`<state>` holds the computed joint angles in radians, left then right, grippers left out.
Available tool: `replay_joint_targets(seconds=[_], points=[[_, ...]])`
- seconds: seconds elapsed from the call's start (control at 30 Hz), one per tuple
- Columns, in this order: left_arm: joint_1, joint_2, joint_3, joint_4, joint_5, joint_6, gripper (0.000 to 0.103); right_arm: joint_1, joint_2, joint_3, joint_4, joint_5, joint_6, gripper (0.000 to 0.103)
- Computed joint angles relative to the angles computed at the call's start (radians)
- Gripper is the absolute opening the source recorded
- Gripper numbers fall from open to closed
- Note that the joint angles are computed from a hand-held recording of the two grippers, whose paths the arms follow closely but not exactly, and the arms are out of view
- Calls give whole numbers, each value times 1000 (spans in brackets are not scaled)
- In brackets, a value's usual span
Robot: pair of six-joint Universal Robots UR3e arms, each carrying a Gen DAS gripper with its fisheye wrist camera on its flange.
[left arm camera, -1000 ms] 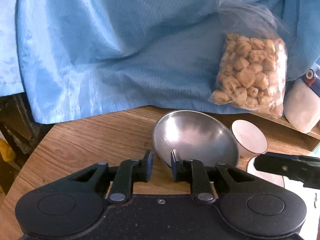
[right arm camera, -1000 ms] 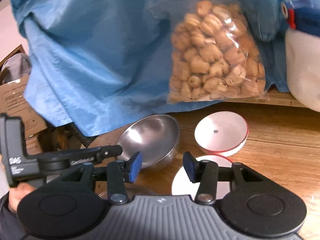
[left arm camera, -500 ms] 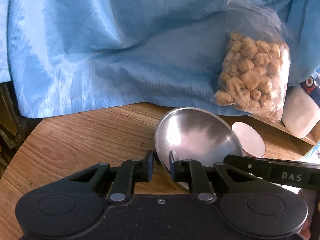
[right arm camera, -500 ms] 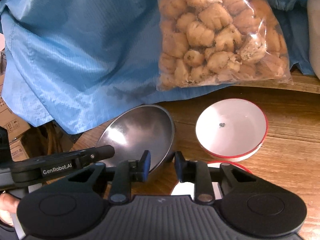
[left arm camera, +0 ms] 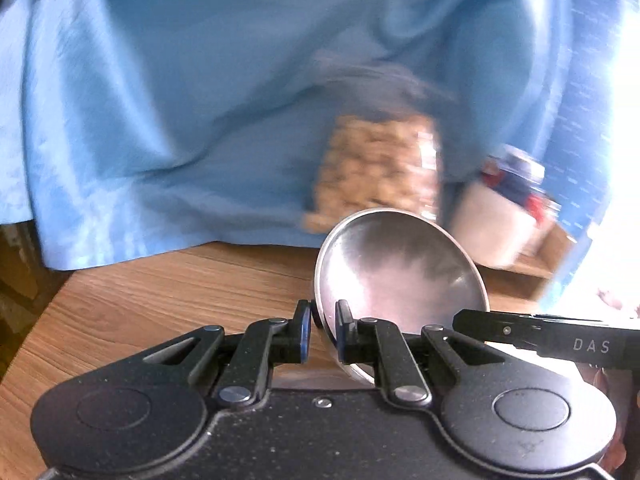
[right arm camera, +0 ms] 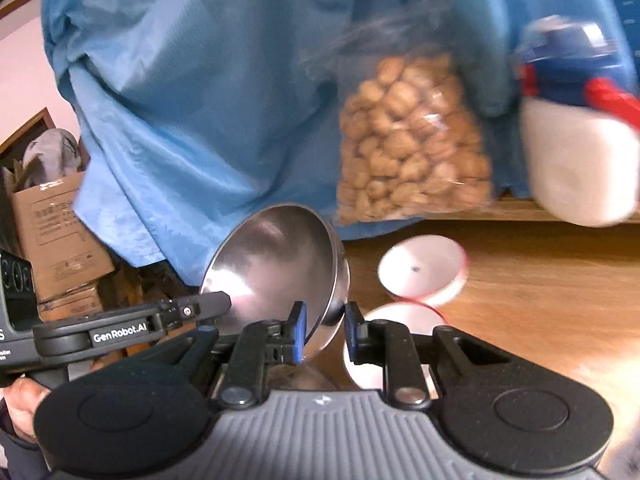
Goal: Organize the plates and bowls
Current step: 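Lift the steel bowl with both tools and carry it over the plate stack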
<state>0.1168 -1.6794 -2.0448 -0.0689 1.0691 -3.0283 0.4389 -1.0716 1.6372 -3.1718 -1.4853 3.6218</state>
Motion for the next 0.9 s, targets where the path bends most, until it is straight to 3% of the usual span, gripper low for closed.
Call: replay_joint_targets(seconds=[0.23,0.37,0.57,0.9], points=[[-118,94,-85,-121,-35,65,14,-2,-377,440,-10,-84,18,23],[-166,81,-101,-182,-37,94,14,-9,-537,600,45,-86,54,23],[-229,56,-108,-224,25,130,14,-39,-642,735,80,-44,62,23],[-203,60,-83,-345,19,184,15,-108,-651,798,71,84,34,23]])
